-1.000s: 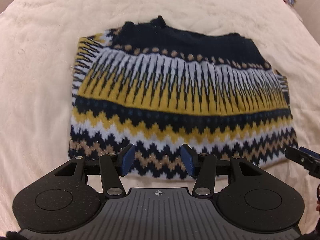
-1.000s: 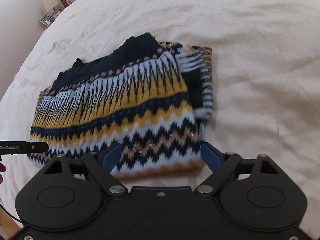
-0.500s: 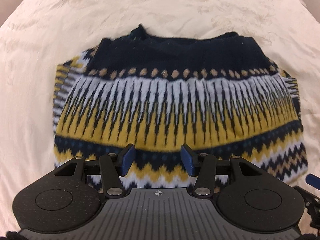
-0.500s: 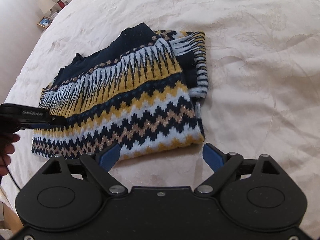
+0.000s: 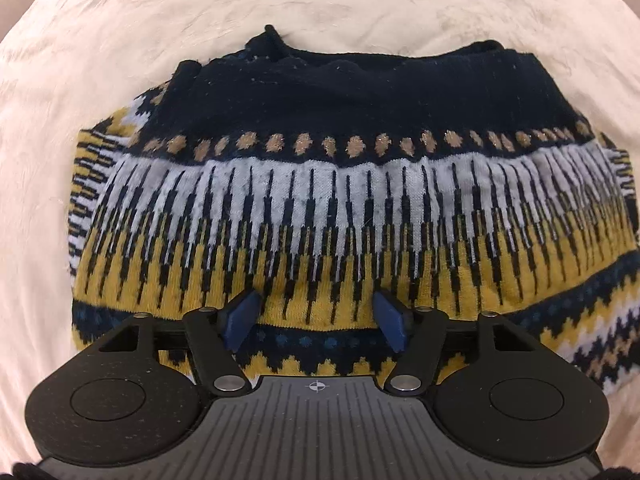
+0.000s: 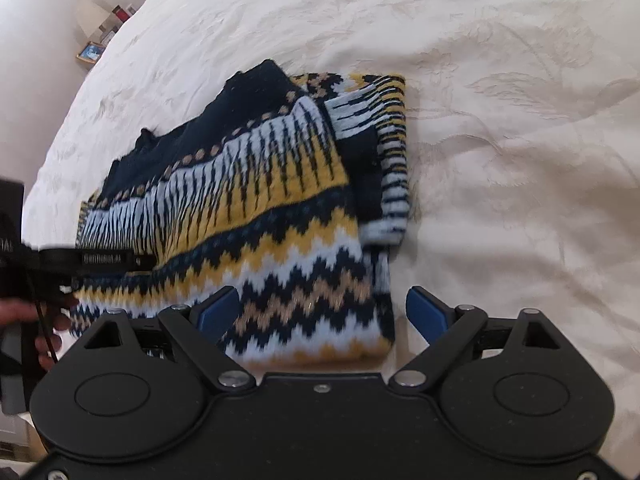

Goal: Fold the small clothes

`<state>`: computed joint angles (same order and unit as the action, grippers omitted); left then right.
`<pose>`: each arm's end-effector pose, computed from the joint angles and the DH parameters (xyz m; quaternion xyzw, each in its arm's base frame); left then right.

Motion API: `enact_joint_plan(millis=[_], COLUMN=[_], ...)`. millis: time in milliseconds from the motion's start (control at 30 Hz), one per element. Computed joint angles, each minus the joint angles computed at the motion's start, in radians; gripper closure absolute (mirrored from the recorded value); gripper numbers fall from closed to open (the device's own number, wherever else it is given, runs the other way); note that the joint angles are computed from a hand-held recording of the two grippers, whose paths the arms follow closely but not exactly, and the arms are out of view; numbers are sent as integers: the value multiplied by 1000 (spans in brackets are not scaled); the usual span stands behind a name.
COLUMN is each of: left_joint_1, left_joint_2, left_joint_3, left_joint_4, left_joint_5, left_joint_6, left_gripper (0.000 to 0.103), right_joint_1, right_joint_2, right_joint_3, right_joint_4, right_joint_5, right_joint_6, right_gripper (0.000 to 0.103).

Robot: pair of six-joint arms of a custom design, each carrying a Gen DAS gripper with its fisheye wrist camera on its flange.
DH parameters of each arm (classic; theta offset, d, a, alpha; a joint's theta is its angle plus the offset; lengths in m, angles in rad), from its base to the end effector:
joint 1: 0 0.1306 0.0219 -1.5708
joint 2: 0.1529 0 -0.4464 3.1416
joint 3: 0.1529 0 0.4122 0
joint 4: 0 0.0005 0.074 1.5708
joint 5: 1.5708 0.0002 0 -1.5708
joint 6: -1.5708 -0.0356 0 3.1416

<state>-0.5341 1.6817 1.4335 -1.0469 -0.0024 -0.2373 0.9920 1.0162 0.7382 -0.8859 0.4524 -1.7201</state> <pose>0.4883 -0.2893 0.3548 0.3725 0.9178 -0.0191 0.1361 0.1696 0.2302 0.3309 0.3822 0.8757 0.1456 0.2566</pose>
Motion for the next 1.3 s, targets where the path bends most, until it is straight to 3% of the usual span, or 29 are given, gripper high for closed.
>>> enact_joint_plan(millis=[133, 267, 433, 600, 767, 1133, 1300], left_joint_1=[5, 8, 6, 13, 23, -10, -30], left_joint_2=[-1, 7, 9, -3, -1, 211, 240], left_joint_3=[-8, -3, -5, 4, 65, 313, 336], left_joint_4=[12, 14, 25, -8, -24, -129, -117], left_joint_5=[10, 17, 17, 28, 68, 22, -8], left_joint_6=[-12, -14, -10, -10, 43, 110, 107], left_gripper=[35, 33, 33, 34, 35, 31, 28], right_joint_1=[-72, -170, -266, -349, -356, -336, -357], right_joint_2=[-30, -55, -66, -36, -51, -124, -130], right_joint_3=[-48, -106, -157, -164, -175, -234, -252], right_joint_4=[76, 193, 351, 409, 436, 525, 584], right_joint_5=[-44, -148, -219, -323, -337, -286, -287], right_joint_6=[45, 104, 160, 178, 195, 240, 291], right_gripper=[2, 1, 0, 0, 0, 2, 8])
